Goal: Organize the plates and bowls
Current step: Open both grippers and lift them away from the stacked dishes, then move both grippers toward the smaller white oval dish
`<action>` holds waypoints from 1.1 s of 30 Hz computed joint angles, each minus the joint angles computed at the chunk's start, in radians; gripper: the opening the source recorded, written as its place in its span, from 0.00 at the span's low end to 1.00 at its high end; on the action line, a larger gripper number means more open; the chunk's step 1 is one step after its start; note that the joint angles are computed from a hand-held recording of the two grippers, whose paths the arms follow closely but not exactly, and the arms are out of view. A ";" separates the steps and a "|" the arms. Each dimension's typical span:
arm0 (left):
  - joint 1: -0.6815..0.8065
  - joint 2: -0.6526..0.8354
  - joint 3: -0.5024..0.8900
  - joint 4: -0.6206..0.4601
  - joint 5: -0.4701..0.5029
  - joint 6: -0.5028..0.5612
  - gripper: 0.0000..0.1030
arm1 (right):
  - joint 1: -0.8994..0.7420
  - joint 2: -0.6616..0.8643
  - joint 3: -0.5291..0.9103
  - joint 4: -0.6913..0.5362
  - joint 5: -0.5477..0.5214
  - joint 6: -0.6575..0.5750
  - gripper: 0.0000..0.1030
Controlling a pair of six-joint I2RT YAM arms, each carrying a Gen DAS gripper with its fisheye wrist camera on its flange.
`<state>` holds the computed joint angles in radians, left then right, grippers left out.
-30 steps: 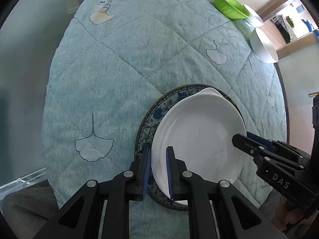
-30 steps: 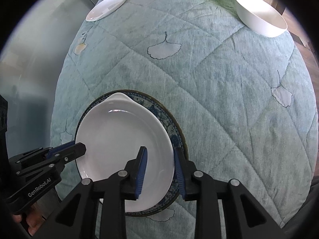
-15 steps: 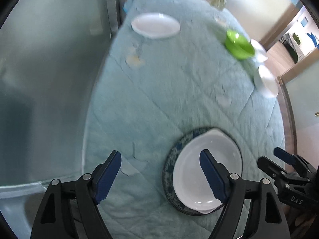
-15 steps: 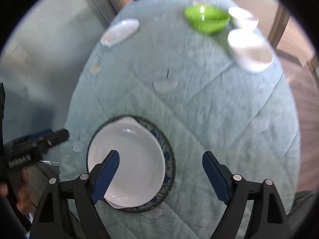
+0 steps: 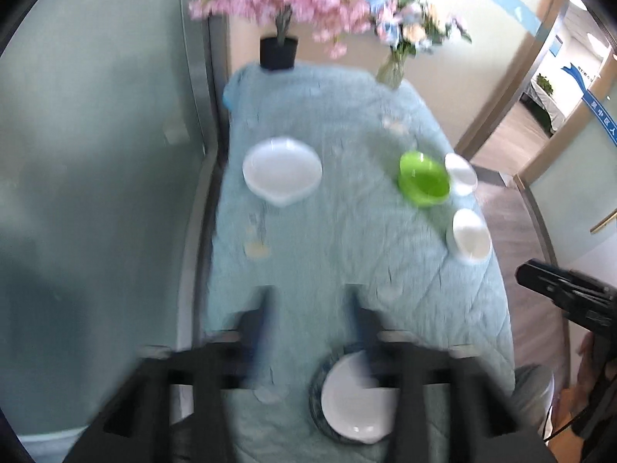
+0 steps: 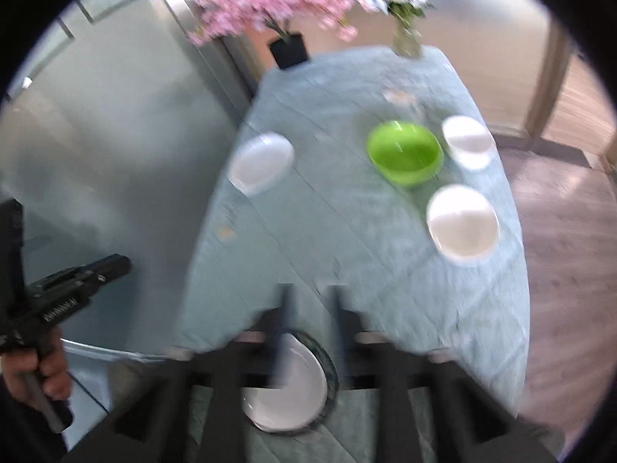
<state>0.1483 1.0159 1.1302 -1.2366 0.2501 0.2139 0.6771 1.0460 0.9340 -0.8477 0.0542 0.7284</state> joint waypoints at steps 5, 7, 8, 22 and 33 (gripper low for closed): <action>0.021 0.157 0.258 0.005 0.022 -0.014 0.88 | -0.134 0.099 0.227 -0.033 -0.022 -0.133 1.00; 0.024 0.253 0.363 0.006 0.020 -0.033 0.88 | -0.196 0.193 0.350 -0.065 -0.079 -0.188 1.00; 0.028 0.318 0.430 -0.007 0.026 -0.036 0.88 | -0.210 0.238 0.406 -0.082 -0.088 -0.213 1.00; -0.023 0.942 1.074 -0.091 0.004 0.010 0.88 | -0.387 0.905 1.269 -0.363 -0.219 -0.323 1.00; -0.005 1.350 1.294 -0.064 -0.044 0.007 0.88 | -0.324 1.342 1.667 -0.454 -0.165 -0.362 0.99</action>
